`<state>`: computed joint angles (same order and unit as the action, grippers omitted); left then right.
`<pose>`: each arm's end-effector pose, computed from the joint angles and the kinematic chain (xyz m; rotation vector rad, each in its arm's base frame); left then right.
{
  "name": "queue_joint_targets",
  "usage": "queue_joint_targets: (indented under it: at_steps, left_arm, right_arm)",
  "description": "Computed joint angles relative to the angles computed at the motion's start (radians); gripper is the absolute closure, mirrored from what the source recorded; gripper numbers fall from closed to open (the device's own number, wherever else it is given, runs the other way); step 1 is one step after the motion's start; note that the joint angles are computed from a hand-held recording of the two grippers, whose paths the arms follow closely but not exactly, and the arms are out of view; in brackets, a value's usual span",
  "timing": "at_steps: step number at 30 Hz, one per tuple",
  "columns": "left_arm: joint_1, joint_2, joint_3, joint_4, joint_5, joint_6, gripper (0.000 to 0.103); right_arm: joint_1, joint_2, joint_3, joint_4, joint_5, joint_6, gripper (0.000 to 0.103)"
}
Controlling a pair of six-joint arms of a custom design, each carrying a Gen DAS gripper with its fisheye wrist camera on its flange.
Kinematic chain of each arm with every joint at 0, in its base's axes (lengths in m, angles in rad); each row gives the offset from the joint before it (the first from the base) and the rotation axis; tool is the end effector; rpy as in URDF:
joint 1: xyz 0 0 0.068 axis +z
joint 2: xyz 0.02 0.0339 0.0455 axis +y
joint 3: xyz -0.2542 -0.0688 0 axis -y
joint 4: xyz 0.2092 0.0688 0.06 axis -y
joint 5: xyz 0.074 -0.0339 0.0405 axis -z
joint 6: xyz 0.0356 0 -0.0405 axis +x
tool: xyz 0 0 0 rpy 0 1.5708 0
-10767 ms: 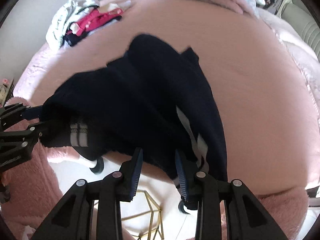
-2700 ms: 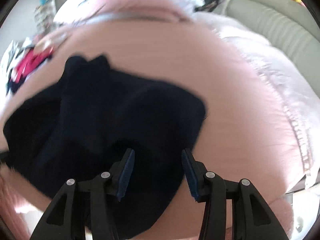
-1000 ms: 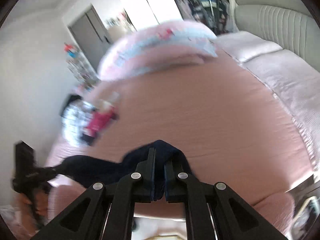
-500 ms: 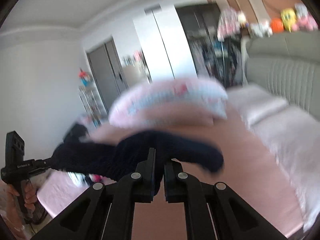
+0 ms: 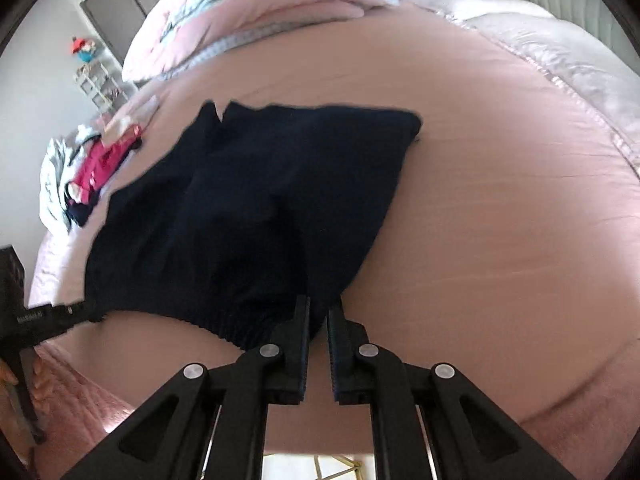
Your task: Fold clothes
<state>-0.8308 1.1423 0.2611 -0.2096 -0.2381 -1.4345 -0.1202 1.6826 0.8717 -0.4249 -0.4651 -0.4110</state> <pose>0.1032 -0.1006 0.1252 -0.8747 2.5444 -0.4595 0.2707 -0.0166 0.1559 -0.4906 2.6155 0.4896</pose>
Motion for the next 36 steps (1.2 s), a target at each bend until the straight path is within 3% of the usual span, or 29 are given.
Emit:
queue_joint_targets:
  at_steps: [2,3,5,7,9,12,16,18,20,21,23,27,29,31,33,36]
  left_arm:
    - [-0.067,-0.079,0.061,-0.163,-0.084,0.009,0.075]
    - [-0.059,-0.107,0.102,-0.237,-0.108,0.056,0.075]
    - [0.037,-0.147,0.148,-0.282,-0.106,0.209,0.075]
    - [0.217,-0.139,0.165,-0.235,-0.04,0.398,0.075]
    - [0.406,-0.028,0.184,-0.154,0.036,0.556,0.075]
    - [0.585,0.152,0.182,0.015,0.153,0.691,0.078]
    - [0.657,0.366,0.166,0.251,0.29,0.756,0.08]
    - [0.67,0.472,0.18,0.294,0.307,0.784,0.08]
    - [0.711,0.538,0.174,0.345,0.327,0.83,0.087]
    - [0.737,0.541,0.174,0.342,0.317,0.856,0.09]
    - [0.772,0.541,0.208,0.275,0.206,0.898,0.09]
    - [0.905,0.563,0.219,0.291,0.058,0.947,0.09]
    - [0.995,0.543,0.176,0.37,0.164,0.963,0.09]
    - [1.094,0.515,0.114,0.465,0.392,0.97,0.09]
    - [1.093,0.506,0.09,0.481,0.404,0.948,0.088]
    - [1.048,0.526,0.091,0.481,0.407,0.916,0.077]
  right_arm:
    - [-0.038,-0.072,-0.015,-0.017,0.002,-0.044,0.095]
    - [-0.058,-0.101,-0.014,-0.025,0.009,-0.081,0.095]
    - [-0.034,-0.129,0.02,-0.038,0.039,-0.092,0.095]
    - [-0.016,-0.113,0.093,-0.069,0.024,-0.102,0.095]
    - [0.049,-0.073,0.185,-0.095,-0.003,-0.07,0.095]
    - [0.213,0.025,0.268,-0.035,0.058,-0.019,0.095]
    - [0.395,0.25,0.457,-0.05,0.097,0.05,0.095]
    - [0.474,0.385,0.594,-0.097,0.109,0.057,0.095]
    - [0.537,0.524,0.739,-0.168,0.13,0.029,0.095]
    - [0.565,0.595,0.821,-0.216,0.149,0.012,0.095]
    - [0.609,0.714,0.964,-0.275,0.226,0.001,0.095]
    - [0.613,0.823,1.136,-0.266,0.243,0.089,0.095]
    - [0.604,0.861,1.221,-0.272,0.232,0.163,0.095]
    - [0.596,0.845,1.22,-0.26,0.202,0.177,0.095]
    - [0.59,0.795,1.162,-0.244,0.159,0.14,0.095]
    - [0.592,0.767,1.105,-0.22,0.208,0.121,0.095]
